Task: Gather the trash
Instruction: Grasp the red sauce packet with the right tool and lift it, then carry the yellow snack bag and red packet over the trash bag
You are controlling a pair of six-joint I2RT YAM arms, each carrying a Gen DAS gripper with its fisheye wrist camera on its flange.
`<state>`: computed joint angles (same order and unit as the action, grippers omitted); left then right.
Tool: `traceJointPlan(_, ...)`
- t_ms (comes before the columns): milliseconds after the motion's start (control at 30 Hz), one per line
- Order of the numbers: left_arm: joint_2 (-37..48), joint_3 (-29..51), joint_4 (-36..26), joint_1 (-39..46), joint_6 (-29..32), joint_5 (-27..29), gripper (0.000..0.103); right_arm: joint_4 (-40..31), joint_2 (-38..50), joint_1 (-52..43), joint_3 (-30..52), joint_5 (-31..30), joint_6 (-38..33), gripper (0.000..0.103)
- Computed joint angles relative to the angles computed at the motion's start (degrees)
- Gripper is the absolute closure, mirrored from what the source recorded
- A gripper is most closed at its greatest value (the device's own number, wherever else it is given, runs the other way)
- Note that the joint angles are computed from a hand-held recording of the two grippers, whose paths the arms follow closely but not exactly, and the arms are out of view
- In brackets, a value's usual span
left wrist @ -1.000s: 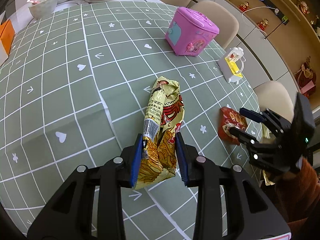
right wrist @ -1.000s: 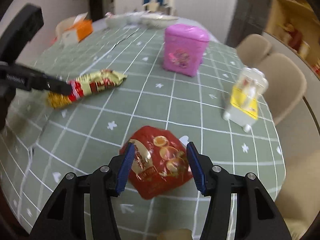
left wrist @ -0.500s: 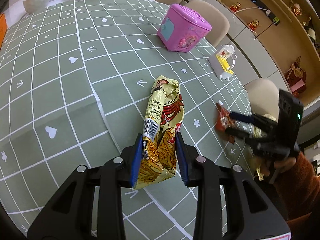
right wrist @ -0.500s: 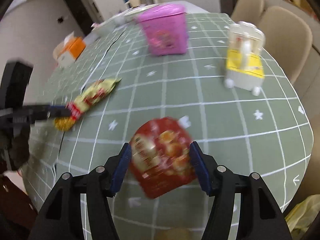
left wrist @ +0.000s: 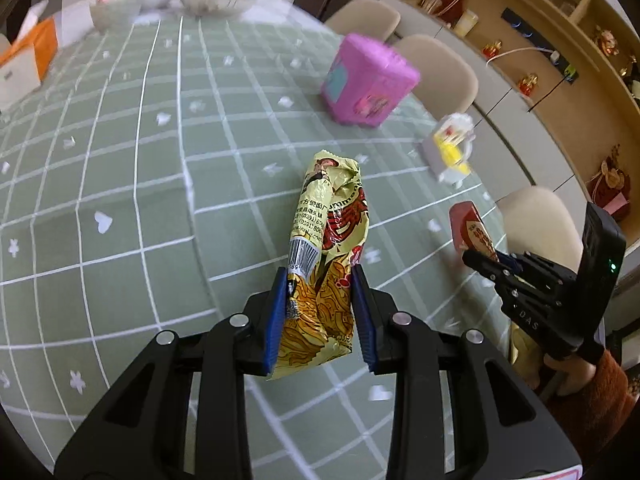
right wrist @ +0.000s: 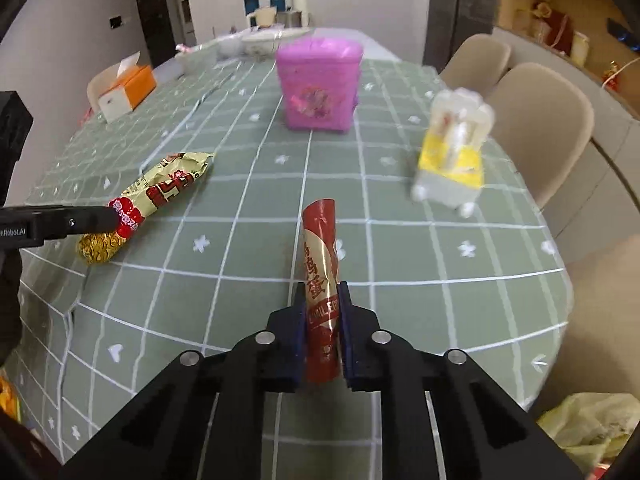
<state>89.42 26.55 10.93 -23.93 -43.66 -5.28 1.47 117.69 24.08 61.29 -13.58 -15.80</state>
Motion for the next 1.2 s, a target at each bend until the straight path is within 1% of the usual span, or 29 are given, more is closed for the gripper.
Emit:
traceJointPlan(133,-4.00,5.55,-7.30,-8.29,-3.10,-7.63,0.073,-1.49,-12.11,-3.10,-6.60,-0.37,-1.15,0.089)
traceJointPlan(267,-3.08,13.97,-12.25,-15.90,-4.07,-13.21,0.073,-5.30,-25.02,-9.68,-12.02,-2.31,-3.49,0.089)
traceJointPlan(333,-1.07,18.94,-13.93,-19.11,-3.63,-14.95,0.073,-7.70,-31.33,-14.44,-14.09,-3.55,-5.29,0.089)
traceJointPlan(367,0.89,22.82,-14.96,-21.32,-3.19,-16.00,0.073,-8.78,-33.71,-16.84,-14.80,-4.46,-6.30,0.089)
traceJointPlan(400,2.18,25.10,-15.44,-22.41,-2.83,-16.39,0.073,-10.29,-36.99,-20.54,-15.71,-5.90,-7.84,0.089)
traceJointPlan(500,8.30,34.72,-16.85,-26.51,-1.37,-16.99,0.073,-13.25,-41.83,-28.41,-16.63,-8.67,-11.51,0.089)
traceJointPlan(533,9.99,37.14,-17.12,-27.32,-0.95,-16.86,0.073,-14.62,-43.53,-32.22,-16.82,-10.28,-13.29,0.089)
traceJointPlan(567,12.97,41.39,-17.69,-28.74,-0.16,-16.46,0.073,-15.78,-44.72,-35.66,-16.84,-11.48,-14.85,0.089)
traceJointPlan(600,14.73,43.74,-18.01,-29.40,0.27,-16.16,0.073,-16.31,-44.99,-37.56,-16.68,-12.20,-15.67,0.089)
traceJointPlan(633,17.68,47.85,-18.95,-30.42,0.92,-15.56,0.073,-17.33,-45.39,-40.91,-16.34,-13.57,-16.91,0.089)
traceJointPlan(667,19.07,49.87,-19.54,-30.80,1.25,-15.07,0.073,-18.10,-45.63,-43.39,-16.12,-14.62,-17.86,0.089)
traceJointPlan(733,24.28,57.14,-21.76,-32.14,1.76,-13.37,0.073,-19.75,-45.28,-48.87,-15.24,-17.15,-19.93,0.089)
traceJointPlan(900,34.77,70.87,-26.62,-34.66,2.17,-10.37,0.073,-22.66,-40.49,-58.51,-12.11,-20.98,-24.14,0.089)
traceJointPlan(1067,44.64,82.81,-30.94,-35.70,2.97,-7.49,0.073,-21.61,-35.09,-61.62,-11.39,-21.51,-25.27,0.089)
traceJointPlan(1200,50.71,89.32,-33.12,-35.14,2.66,-5.46,0.073,-19.46,-29.75,-61.29,-10.79,-20.58,-25.16,0.089)
